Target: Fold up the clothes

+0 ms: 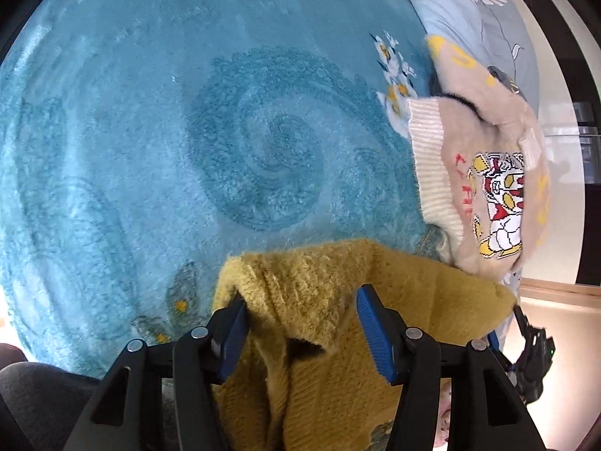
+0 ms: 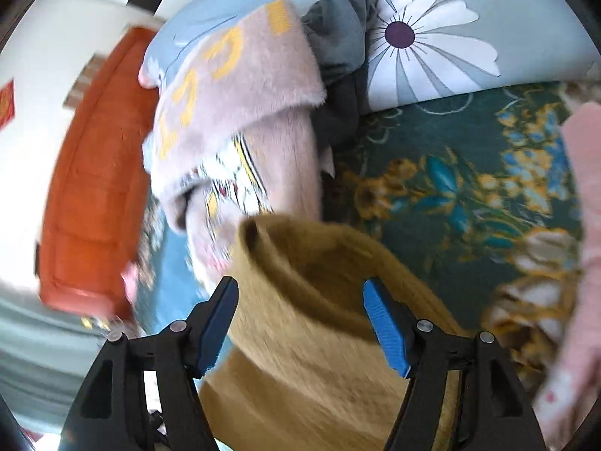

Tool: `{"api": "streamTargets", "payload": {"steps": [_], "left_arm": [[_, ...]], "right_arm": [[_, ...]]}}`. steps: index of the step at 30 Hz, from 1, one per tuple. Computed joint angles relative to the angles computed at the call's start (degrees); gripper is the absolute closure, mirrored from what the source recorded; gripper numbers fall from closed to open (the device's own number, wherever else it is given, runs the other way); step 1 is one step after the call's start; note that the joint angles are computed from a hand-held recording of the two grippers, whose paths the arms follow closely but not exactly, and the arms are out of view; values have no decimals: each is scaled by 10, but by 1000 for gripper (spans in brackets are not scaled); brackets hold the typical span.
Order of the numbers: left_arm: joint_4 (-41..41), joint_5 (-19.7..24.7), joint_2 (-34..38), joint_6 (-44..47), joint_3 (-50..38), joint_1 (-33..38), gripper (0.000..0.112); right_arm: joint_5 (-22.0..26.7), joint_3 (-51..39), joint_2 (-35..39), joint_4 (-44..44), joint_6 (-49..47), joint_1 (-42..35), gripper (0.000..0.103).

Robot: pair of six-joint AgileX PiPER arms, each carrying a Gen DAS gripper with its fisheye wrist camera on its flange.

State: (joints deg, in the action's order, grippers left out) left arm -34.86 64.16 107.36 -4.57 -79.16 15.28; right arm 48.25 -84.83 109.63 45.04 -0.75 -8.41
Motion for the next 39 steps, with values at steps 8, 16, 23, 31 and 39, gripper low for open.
{"api": "streamTargets", "payload": {"steps": [8, 16, 23, 31, 39], "left_arm": [[-47, -20, 20, -2, 13, 18, 71], [-121, -138, -34, 69, 77, 23, 97], [-157, -223, -48, 107, 91, 30, 98], [-118, -199, 1, 54, 52, 26, 88], [66, -228, -51, -50, 59, -26, 49]], "right_arm": [[55, -163, 102, -51, 79, 24, 45], [134, -276, 140, -162, 117, 62, 94], [20, -250, 88, -133, 89, 42, 96], [72, -338, 174, -183, 144, 62, 93], [-33, -147, 52, -129, 57, 45, 56]]}}
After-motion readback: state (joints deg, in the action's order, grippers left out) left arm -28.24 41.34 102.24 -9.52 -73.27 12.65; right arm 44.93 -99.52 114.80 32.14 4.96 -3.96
